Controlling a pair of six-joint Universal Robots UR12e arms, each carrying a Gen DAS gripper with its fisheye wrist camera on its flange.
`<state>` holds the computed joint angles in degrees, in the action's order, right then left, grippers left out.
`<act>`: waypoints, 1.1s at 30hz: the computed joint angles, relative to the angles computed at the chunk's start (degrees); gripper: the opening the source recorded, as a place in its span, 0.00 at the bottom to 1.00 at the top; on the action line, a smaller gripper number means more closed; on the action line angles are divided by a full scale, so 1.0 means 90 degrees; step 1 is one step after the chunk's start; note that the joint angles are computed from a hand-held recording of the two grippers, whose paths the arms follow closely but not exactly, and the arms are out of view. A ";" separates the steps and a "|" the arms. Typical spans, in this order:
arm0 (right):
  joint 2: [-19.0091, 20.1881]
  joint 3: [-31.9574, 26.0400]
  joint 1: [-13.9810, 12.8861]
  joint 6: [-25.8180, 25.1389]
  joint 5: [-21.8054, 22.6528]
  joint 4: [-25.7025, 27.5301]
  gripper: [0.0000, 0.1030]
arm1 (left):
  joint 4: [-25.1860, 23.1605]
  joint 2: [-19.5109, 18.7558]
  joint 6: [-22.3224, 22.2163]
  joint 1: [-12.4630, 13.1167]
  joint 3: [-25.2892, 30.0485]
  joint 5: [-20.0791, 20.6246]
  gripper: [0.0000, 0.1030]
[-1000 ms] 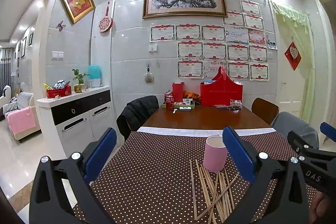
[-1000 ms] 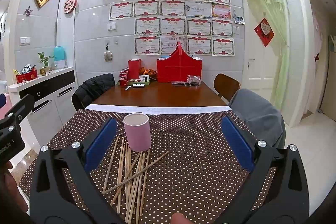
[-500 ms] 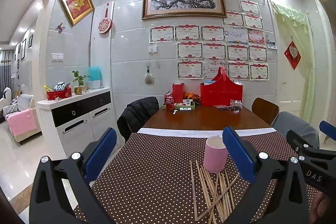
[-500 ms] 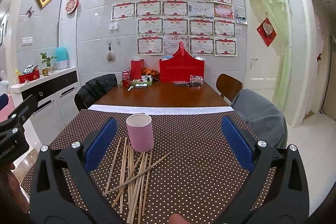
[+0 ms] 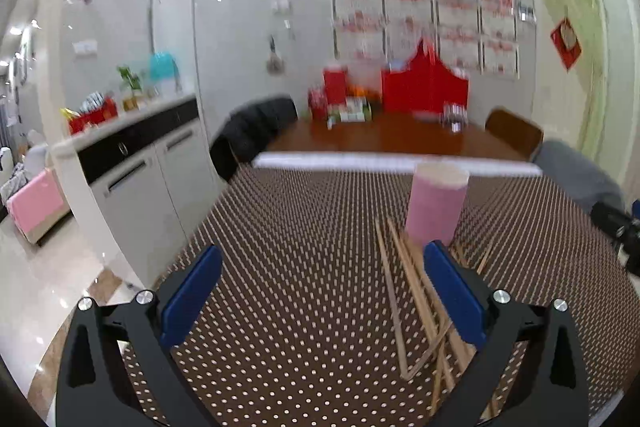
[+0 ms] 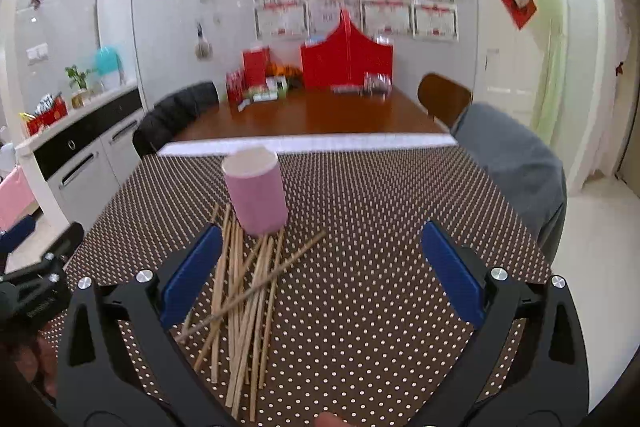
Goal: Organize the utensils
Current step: 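Grasp a wooden chopstick with the left gripper while the right gripper grasps another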
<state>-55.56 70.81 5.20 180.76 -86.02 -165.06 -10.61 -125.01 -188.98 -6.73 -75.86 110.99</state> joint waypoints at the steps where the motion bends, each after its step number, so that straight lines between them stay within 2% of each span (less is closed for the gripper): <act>1: 0.0049 -0.0089 0.0016 -0.0020 -0.0040 0.0163 0.95 | -0.0172 -0.0052 -0.0015 0.0037 0.0070 -0.0097 0.96; 6: 0.0233 -0.0425 0.0067 -0.0055 -0.0259 0.0752 0.95 | -0.1396 -0.0407 -0.0044 0.0221 0.0614 -0.0655 0.96; 9: 0.0309 -0.0561 0.0058 0.0048 -0.0300 0.1038 0.95 | -0.2199 -0.0704 0.0146 0.0281 0.1112 -0.0865 0.96; 12: 0.0386 -0.0664 0.0039 0.0199 -0.0349 0.1209 0.95 | -0.2759 -0.0976 0.0387 0.0280 0.1569 -0.0899 0.96; 16: 0.0502 -0.0821 -0.0025 0.0432 -0.0261 0.1529 0.95 | -0.3259 -0.1268 0.0469 0.0274 0.2087 -0.1084 0.96; 20: 0.0651 -0.1063 -0.0114 0.0273 0.0000 0.1801 0.95 | -0.3840 -0.1567 0.0347 0.0214 0.2618 -0.0976 0.96; 24: 0.0831 -0.1332 -0.0226 -0.0025 0.0454 0.2052 0.95 | -0.4503 -0.1743 -0.0252 0.0222 0.2952 -0.0985 0.82; 29: 0.1115 -0.1764 -0.0363 -0.0392 0.1131 0.2520 0.95 | -0.4656 -0.1819 -0.0634 0.0151 0.3069 -0.0654 0.79; 31: 0.1184 -0.1900 -0.0407 -0.0450 0.1323 0.2704 0.95 | -0.4747 -0.1863 -0.0664 0.0099 0.3167 -0.0539 0.72; 33: 0.1220 -0.1983 -0.0427 -0.0518 0.1385 0.2810 0.95 | -0.4779 -0.1876 -0.0635 0.0077 0.3213 -0.0641 0.59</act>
<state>-44.59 52.97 1.36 176.10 -73.55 -139.77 -53.62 -141.89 -194.69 -6.03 -46.94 105.22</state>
